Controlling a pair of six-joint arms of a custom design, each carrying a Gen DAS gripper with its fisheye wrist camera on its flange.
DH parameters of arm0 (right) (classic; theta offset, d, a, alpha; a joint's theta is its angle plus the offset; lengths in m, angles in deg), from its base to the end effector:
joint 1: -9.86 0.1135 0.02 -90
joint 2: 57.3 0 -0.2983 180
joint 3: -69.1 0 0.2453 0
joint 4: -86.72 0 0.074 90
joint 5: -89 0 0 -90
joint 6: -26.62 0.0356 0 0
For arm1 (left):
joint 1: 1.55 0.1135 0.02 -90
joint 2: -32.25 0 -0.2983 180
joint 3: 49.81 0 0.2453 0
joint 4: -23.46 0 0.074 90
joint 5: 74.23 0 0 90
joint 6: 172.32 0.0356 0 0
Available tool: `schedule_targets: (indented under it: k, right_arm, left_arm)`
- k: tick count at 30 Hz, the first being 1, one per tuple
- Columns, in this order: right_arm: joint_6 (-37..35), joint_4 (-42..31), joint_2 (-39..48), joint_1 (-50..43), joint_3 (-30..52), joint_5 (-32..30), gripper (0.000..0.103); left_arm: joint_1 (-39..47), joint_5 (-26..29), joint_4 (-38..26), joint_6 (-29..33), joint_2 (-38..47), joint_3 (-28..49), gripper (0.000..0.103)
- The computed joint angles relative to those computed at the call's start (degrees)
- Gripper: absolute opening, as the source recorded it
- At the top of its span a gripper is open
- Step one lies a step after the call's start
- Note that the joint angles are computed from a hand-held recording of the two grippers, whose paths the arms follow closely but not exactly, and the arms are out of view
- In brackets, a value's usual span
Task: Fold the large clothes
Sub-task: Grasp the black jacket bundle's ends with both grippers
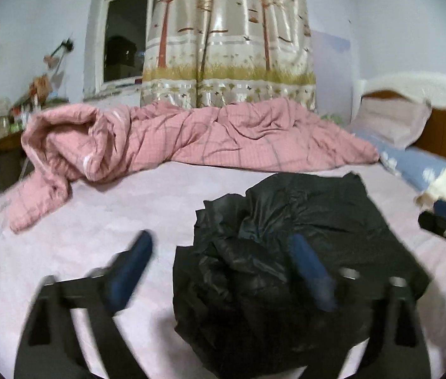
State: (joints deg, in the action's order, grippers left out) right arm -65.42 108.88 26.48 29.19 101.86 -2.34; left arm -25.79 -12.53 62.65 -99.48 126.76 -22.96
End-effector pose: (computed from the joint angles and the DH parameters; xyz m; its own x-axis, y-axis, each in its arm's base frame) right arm 0.2243 0.0796 0.1665 -0.4427 -0.1930 -0.8756 -0.3662 0.9303 -0.0199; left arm 0.2160 -0.0788 0.1338 -0.4099 -0.1004 -0.9066 -0.1459 0.9883 -0.0434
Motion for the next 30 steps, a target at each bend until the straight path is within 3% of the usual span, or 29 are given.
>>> schedule_targets:
  k: [5, 9, 12, 16, 19, 24, 30]
  right_arm:
    - [1.31, -2.40, 0.86, -4.09, 0.50, -2.71, 0.085]
    - [2.93, -5.77, 6.65, -6.61, 3.70, -6.30, 0.085]
    - [4.59, -6.47, 10.99, -7.07, 6.06, -6.70, 0.085]
    - [5.80, -6.66, 14.16, -7.47, 7.53, -9.28, 0.085]
    - [6.39, -6.66, 15.13, -7.15, 8.08, -10.29, 0.085]
    - [6.67, -6.98, 14.99, -6.28, 8.34, -10.00, 0.085]
    - [6.03, -7.10, 14.67, -5.63, 8.23, -9.13, 0.085]
  left_arm:
    - [7.81, 16.01, -4.76, -6.95, 0.84, 1.41, 0.102]
    - [14.02, 27.87, 0.71, -16.60, 7.61, 1.22, 0.102]
    - [16.27, 34.90, 6.05, -19.37, 11.12, 0.48, 0.102]
    - [14.70, 34.03, 10.10, -17.71, 9.55, -1.83, 0.102]
    - [13.24, 32.36, 6.61, -16.24, 7.40, -1.20, 0.102]
    - [9.69, 26.92, -4.95, -14.06, 9.12, 4.45, 0.103]
    - [10.27, 28.04, -4.71, -14.72, 14.13, 5.59, 0.103]
